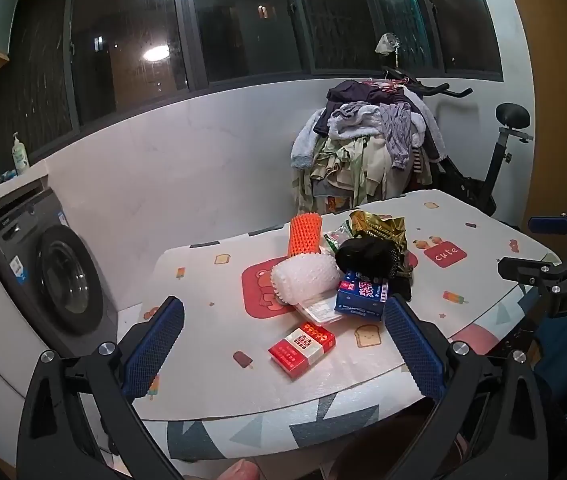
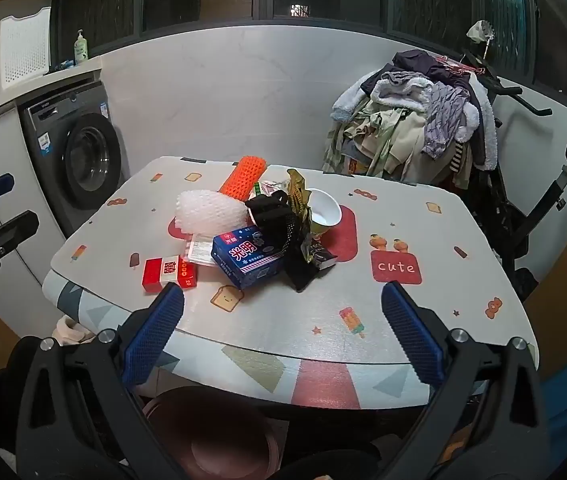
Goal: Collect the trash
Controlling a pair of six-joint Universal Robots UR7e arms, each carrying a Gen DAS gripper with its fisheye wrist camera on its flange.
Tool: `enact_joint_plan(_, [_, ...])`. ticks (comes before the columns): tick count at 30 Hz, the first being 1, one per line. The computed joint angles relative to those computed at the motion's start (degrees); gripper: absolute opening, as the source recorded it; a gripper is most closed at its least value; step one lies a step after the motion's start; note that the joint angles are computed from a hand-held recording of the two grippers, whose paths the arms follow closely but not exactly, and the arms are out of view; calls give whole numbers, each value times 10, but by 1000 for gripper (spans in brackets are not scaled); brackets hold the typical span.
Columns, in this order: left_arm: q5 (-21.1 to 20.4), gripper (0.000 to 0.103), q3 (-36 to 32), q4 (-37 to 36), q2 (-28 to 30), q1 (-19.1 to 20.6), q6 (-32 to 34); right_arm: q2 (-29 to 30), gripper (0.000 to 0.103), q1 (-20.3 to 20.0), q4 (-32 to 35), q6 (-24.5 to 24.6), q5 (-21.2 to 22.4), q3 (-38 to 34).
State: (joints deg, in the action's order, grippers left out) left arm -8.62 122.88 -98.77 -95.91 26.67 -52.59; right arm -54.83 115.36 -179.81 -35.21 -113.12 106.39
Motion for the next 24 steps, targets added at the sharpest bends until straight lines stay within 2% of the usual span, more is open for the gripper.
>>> enact_joint_plan(15, [-8, 98, -14, 19, -1, -4, -15, 5, 97, 3, -12, -1, -7, 2])
enact_joint_plan(24, [-8, 98, -2, -8, -4, -3, 2, 5, 97, 2, -17, -3, -11, 1])
